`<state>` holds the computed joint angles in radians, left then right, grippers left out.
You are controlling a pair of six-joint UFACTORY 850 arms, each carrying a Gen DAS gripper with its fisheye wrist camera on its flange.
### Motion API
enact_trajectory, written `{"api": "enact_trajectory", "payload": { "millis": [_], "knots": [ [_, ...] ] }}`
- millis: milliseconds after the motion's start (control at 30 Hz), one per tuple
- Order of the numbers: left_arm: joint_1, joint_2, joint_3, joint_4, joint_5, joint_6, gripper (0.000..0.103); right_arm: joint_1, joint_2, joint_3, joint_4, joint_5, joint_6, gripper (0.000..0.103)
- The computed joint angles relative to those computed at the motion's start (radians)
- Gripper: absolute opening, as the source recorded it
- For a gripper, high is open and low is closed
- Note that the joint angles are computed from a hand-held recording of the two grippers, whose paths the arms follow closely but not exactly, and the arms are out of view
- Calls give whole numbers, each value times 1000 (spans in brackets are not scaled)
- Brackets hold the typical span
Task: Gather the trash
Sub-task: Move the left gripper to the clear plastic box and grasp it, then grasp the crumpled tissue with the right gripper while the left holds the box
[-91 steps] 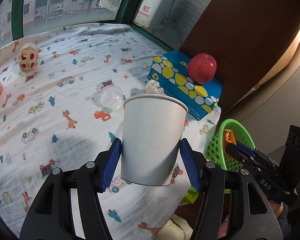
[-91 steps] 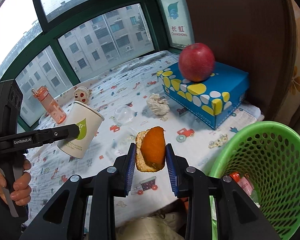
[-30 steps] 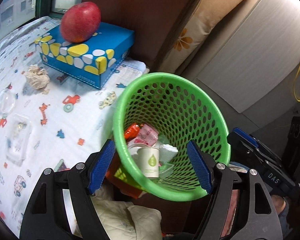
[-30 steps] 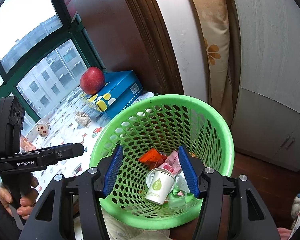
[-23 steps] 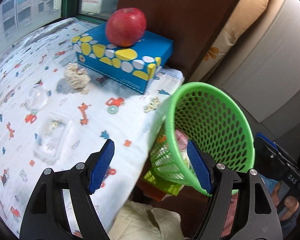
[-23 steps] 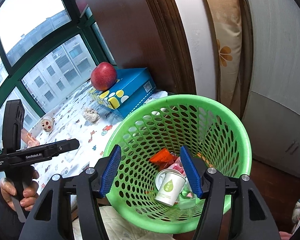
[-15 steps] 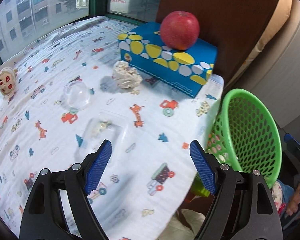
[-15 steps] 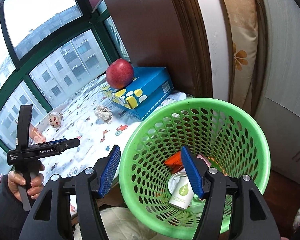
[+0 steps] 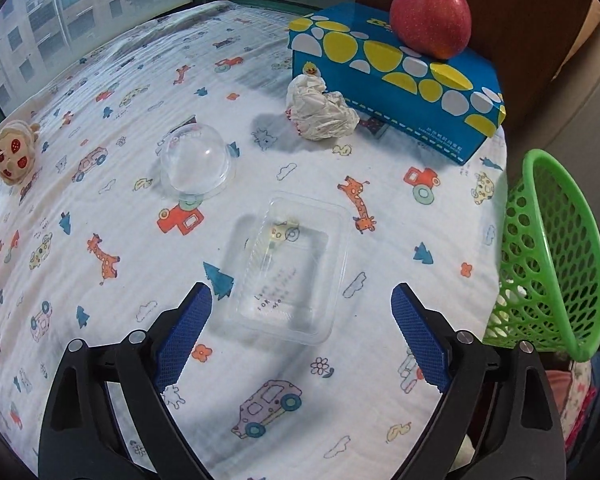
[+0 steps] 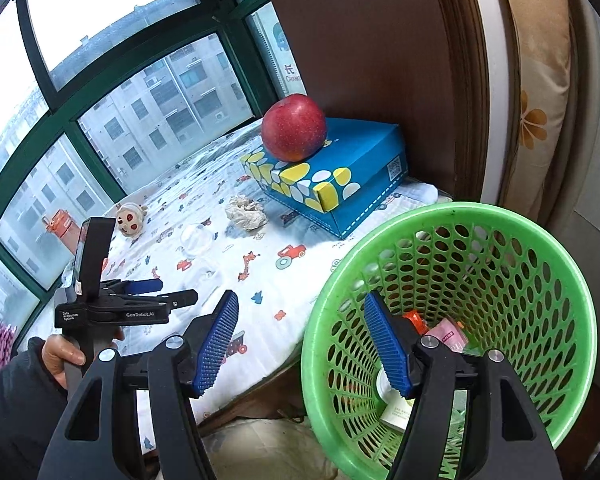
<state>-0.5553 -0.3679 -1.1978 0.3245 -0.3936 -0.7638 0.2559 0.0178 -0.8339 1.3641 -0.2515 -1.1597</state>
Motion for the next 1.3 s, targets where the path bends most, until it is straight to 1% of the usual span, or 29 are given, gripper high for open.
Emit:
{"api": "enact_trajectory", "payload": {
  "millis": [133, 200, 333, 400, 467, 533, 600, 633, 700, 733, 833, 900, 1000, 1100, 1167, 1300],
  "knots": [
    [7, -15, -5, 20, -6, -8, 90, 19, -33, -30, -30, 1, 27, 63],
    [17, -18, -3, -15, 4, 25, 90, 28, -49, -45, -51, -1, 45, 63],
    [27, -29, -5, -38, 12, 55, 90, 45, -89, -80, -97, 0, 87, 63],
    [33, -30, 0, -72, 33, 96, 90, 54, -108, -99, -122, 4, 107, 63],
    [30, -34, 0, -42, 37, 78, 89, 63, -126, -116, -147, 3, 128, 63],
    [29, -36, 1, -34, 45, 81, 86, 75, -140, -131, -179, 9, 154, 63],
    [31, -37, 5, -43, 55, 94, 75, 81, -152, -144, -199, 8, 168, 63],
    [33, -38, 7, -61, 62, 111, 72, 84, -160, -152, -212, 8, 181, 63],
    [35, -38, 11, -80, 72, 127, 63, 90, -174, -165, -239, 11, 204, 63],
    [35, -36, 15, -74, 77, 119, 63, 93, -181, -172, -252, 10, 215, 63],
    [33, -22, 30, -21, 84, 63, 62, 104, -203, -197, -293, 16, 249, 63],
    [39, -4, 47, -30, 96, 60, 60, 112, -220, -216, -330, 20, 280, 63],
    [47, 29, 73, 1, 95, 18, 60, 125, -258, -257, -395, 22, 334, 63],
    [64, 68, 104, -1, 106, 2, 59, 139, -309, -313, -471, 18, 410, 62],
    [74, 90, 123, -6, 108, 0, 59, 145, -349, -357, -509, -1, 457, 61],
    [91, 137, 162, 41, 119, -50, 59, 167, -430, -449, -639, -10, 593, 61]
  ]
}}
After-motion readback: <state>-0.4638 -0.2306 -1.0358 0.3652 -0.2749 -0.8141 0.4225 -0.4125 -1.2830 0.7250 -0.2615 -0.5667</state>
